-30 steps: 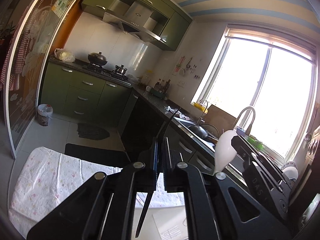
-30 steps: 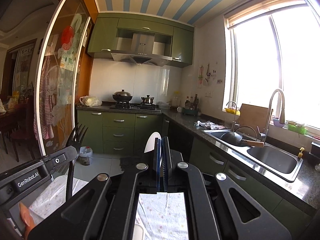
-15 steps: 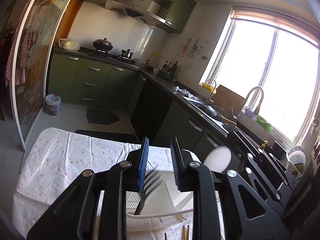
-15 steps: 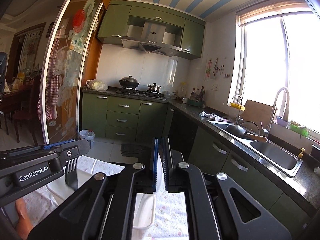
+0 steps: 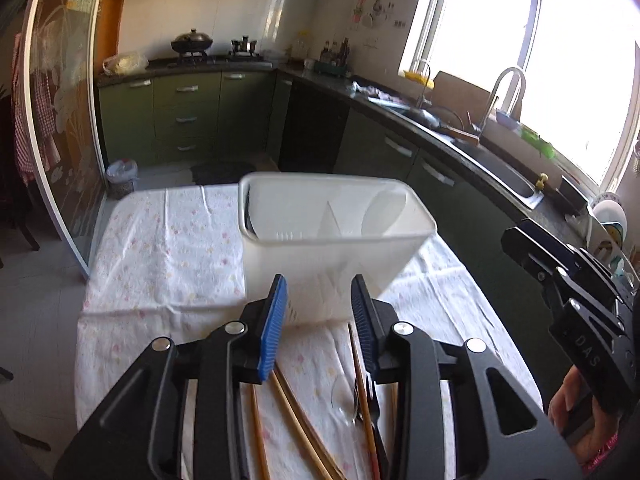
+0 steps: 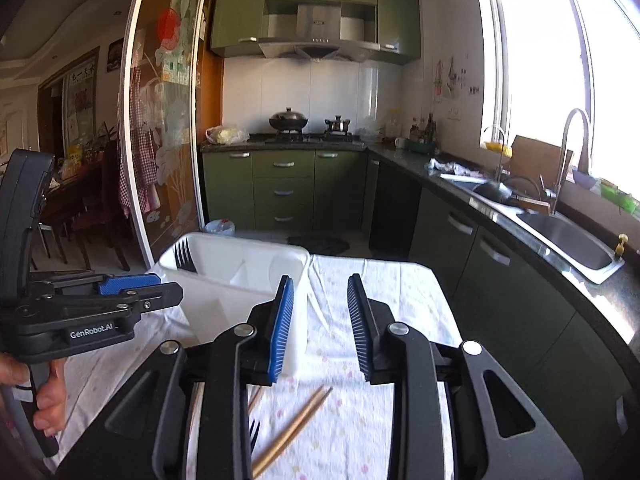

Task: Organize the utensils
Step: 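Grasp the clear plastic spoon with the left tool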

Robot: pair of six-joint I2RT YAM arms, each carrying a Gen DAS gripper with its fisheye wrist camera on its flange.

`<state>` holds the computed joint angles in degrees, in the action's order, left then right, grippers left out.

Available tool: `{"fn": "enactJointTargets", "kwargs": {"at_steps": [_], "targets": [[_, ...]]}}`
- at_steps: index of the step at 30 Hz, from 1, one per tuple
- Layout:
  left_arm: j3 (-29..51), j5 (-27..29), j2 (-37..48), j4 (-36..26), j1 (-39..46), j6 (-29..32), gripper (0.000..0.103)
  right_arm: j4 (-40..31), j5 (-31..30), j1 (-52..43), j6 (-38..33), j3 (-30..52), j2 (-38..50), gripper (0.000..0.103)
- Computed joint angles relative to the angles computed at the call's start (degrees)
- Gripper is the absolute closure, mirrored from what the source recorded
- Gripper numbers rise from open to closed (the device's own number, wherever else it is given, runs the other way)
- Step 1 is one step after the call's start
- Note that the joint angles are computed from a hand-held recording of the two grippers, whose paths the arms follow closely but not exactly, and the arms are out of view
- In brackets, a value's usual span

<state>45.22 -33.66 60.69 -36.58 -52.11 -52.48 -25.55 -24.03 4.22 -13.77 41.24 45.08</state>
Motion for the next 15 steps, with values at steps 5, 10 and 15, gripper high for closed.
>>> {"fn": "enactJointTargets", "kwargs": {"at_steps": [5,10,15], "targets": [[-3.09,7.78,0.23,1.43,1.17,-3.34,0.071,-7.42,-9.67,-12.08,-6.62,-1.01,1.61,0.075],[-2.29,8.65,3.11,2.83,1.60,-0.94,0.071,-12.38,-12.41,-11.64,-11.02,-0.03,6.97,0.075],[-2.78,15.08,10.92,8.07,4.77,2.90,0.071,-12.95,-14.00,-10.41,-11.12,0.63,12.37,0.075]]}}
